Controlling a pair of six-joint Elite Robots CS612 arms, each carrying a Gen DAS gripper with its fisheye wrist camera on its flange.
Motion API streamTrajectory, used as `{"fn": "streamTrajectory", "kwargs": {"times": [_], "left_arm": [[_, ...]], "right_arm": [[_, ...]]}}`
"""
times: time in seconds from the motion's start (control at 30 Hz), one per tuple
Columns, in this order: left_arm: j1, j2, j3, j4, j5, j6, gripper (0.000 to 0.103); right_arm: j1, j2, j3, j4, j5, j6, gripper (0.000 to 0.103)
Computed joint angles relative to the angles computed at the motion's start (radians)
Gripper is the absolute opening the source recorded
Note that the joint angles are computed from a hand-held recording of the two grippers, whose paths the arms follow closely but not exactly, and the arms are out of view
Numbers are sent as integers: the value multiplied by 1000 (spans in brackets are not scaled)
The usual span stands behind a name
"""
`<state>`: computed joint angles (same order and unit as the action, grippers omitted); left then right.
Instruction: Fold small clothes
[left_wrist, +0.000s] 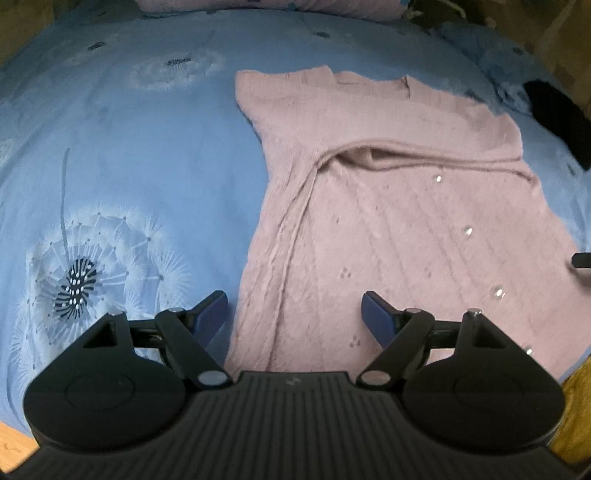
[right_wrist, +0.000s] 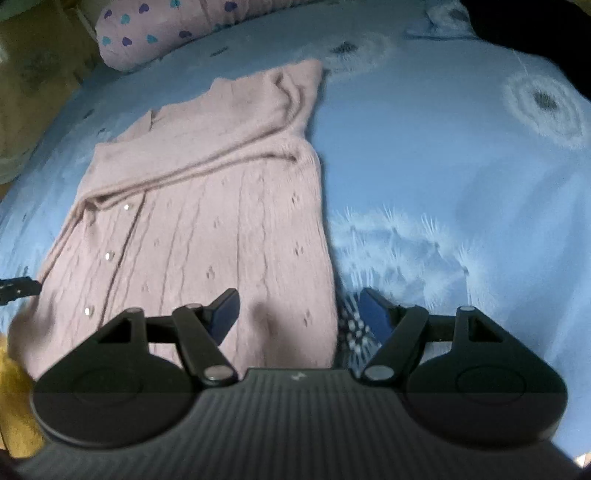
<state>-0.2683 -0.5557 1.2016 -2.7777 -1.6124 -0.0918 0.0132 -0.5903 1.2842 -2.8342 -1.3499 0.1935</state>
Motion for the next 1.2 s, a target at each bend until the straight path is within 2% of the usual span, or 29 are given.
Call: {"fn": "streamTrajectory", "kwargs": {"times": [0.13,0.2,0.3,0.53,0.67,0.77,0.87,0.9,1.1,1.2], "left_arm": [[2,2,-1,33,11,-11,83],[0,0,7,25,35,-6,83],[1,-7,22,20,32,13,83],[7,-15,46,17,-39,42,81],[14,-22,48,44,-143,39,75],[7,-29,65,21,-116,51,75],[-6,-31,75,3,-17,30,76],[-6,-29,75,0,-10,27,76],[1,-20,51,28,-49,15,76],[4,-24,51,29,-86,14,63]], "right_arm": [[-1,-10,19,12,16,-42,73],[0,-14,25,20,20,-63,75],[-1,-21,26,58,44,-104,75],[2,-23,28,80,96,-149,76],[-3,-17,31,54,154,-122,76],[-2,-17,36,40,158,-120,76],[1,-17,40,30,151,-129,76],[3,-17,41,30,149,-134,75],[7,-13,44,5,151,-127,75],[4,-7,50,-37,180,-120,65]]}}
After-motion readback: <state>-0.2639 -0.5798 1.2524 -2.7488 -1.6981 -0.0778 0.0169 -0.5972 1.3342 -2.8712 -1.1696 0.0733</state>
